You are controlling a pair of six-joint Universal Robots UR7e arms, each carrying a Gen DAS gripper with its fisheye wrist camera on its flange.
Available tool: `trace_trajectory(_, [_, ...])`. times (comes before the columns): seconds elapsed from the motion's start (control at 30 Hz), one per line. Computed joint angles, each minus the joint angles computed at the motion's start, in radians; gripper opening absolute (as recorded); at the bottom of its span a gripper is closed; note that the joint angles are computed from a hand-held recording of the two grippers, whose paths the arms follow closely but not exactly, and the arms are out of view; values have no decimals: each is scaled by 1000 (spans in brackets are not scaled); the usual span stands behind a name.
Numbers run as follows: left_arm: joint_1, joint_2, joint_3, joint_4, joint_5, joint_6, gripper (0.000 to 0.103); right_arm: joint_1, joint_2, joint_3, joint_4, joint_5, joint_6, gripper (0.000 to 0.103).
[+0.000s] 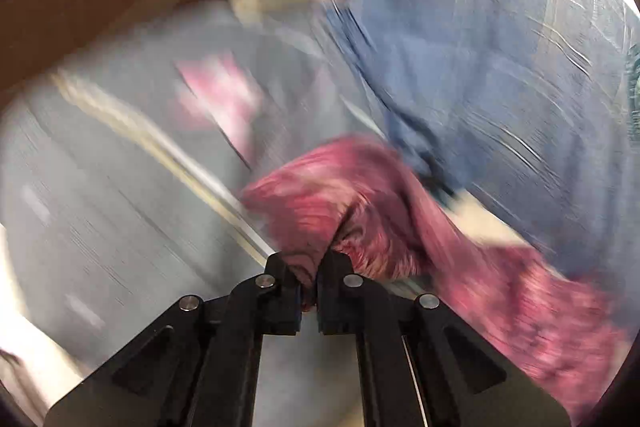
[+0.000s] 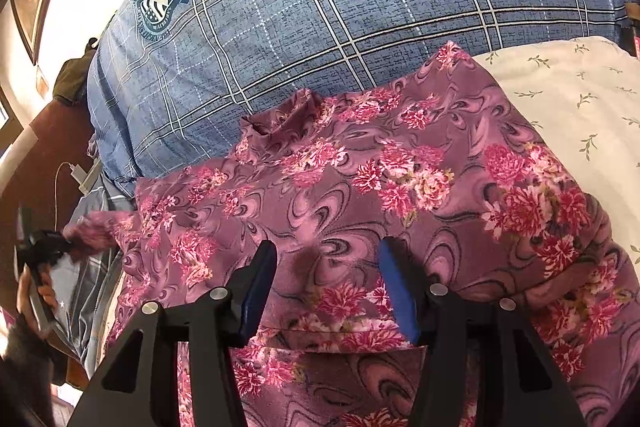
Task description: Fold small clothes
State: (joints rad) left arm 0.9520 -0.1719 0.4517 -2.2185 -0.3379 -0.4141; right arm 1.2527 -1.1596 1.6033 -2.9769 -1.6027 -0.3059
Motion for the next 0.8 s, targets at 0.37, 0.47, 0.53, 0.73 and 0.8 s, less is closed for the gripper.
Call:
trace_trajectory(0.37, [30,-235,260,-17,133,-219,64,5,9,-8,-1,-12,-6,57])
trace_trajectory(0.47, [32,-361,456,-172,-51,-294,64,5,9,-7,-2,-11,-5,57])
trace_trajectory(0.53, [31,-411,542,-183,-164,-354,64,5,8,-7,-2,-11,-5,57])
trace_trajectory(0.73, [27,-452,750,-294,-361,-435,64,3,8,-8,-1,-2,-2,57])
trace_trajectory(0.8, [39,-449,775,-324,-406,-459,64,1,8,-9,0,3,-1,57])
